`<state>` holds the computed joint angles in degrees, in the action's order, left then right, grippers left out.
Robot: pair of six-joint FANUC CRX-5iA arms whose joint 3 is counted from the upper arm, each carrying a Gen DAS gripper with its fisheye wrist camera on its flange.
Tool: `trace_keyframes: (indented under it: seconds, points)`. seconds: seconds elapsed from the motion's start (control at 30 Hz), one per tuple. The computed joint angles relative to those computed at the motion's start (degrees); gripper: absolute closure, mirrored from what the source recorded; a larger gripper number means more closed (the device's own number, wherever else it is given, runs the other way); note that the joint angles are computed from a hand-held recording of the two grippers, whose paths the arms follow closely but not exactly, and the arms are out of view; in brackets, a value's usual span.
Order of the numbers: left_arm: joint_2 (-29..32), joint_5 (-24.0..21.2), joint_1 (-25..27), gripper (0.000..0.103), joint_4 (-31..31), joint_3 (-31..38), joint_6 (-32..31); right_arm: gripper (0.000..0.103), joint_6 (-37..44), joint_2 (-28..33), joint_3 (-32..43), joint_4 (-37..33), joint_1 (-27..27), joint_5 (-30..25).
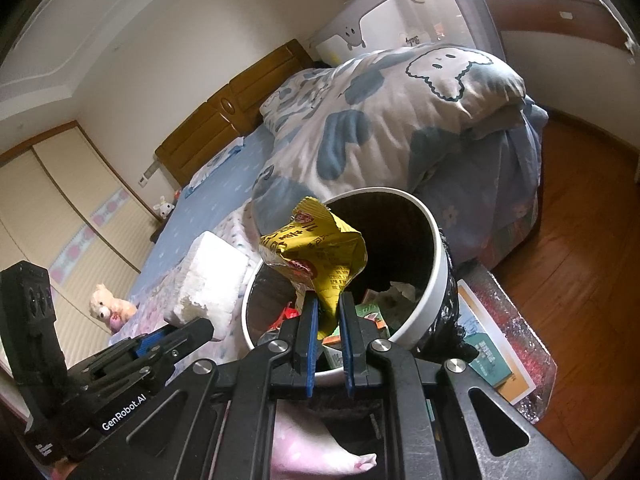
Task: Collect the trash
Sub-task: 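Lower both held items into the bin and open both tools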
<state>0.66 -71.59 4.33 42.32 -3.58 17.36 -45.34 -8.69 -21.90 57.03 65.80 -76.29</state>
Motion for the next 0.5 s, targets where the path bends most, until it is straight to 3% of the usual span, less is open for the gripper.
trace_keyframes:
  seconds: [0.5]
  points:
    - [0.6,0.7,-1.6,0.083,-0.5,0.7,0.7,0.093,1.1,-0.4,0.0,-0.4,-0.7,0.0]
